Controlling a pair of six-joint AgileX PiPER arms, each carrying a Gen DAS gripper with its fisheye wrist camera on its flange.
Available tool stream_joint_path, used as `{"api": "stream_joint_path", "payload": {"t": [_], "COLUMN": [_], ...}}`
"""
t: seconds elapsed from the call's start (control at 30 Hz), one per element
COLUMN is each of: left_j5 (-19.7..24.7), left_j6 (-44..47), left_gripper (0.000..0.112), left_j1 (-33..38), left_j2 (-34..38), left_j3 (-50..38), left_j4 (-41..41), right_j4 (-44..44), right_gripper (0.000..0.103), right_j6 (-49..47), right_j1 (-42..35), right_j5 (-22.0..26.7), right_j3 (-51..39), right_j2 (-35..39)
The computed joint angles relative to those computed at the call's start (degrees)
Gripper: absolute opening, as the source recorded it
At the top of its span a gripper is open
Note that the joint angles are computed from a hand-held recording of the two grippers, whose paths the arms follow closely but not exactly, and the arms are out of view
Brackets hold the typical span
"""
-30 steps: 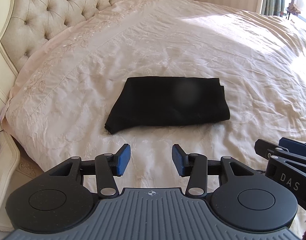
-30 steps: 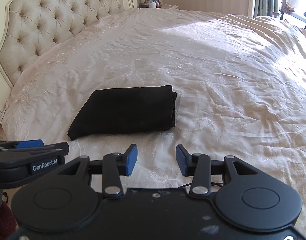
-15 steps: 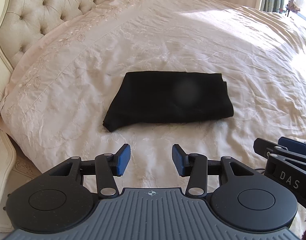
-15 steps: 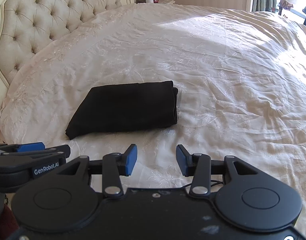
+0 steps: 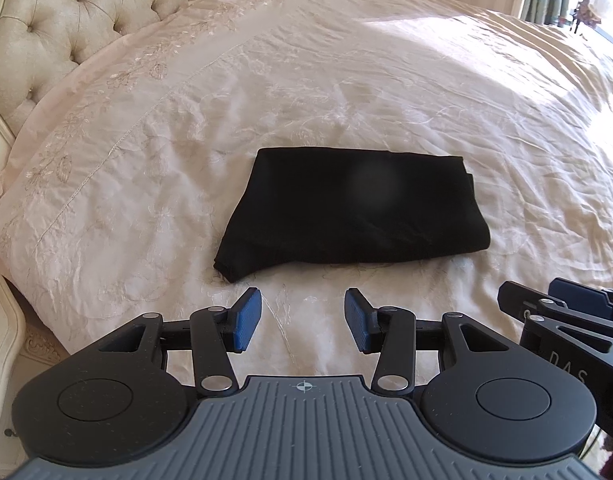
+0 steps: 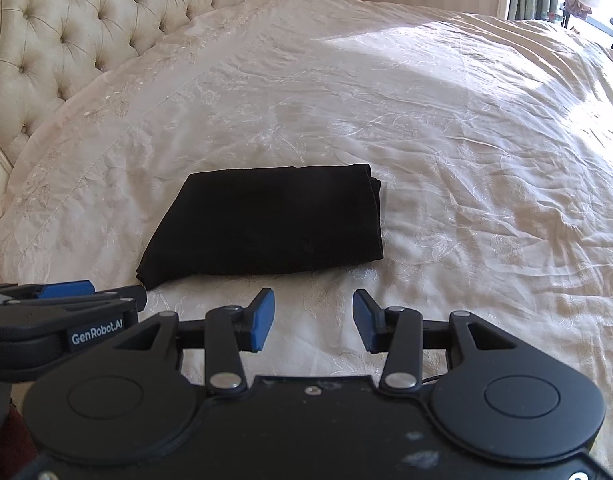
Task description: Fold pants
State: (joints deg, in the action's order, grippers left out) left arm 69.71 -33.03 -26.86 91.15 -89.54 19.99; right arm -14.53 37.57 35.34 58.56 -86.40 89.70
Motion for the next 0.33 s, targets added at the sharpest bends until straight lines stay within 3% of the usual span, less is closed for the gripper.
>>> {"api": "stream_joint_path", "payload": {"t": [0.33], "left_j5": [-1.8], "left_j6": [6.9], "left_gripper": [0.045], "left_j1": [4.4], "left_j2": [2.7], "left_j3": [-2.9], "left_j4": [-3.7], "right_j4": [-1.0], "right_gripper": [0.046], "right_j6": [0.7], "right_j1": [1.0], "right_j5": [3.2], "right_j3": [-7.6], "right_j2": [6.0]}}
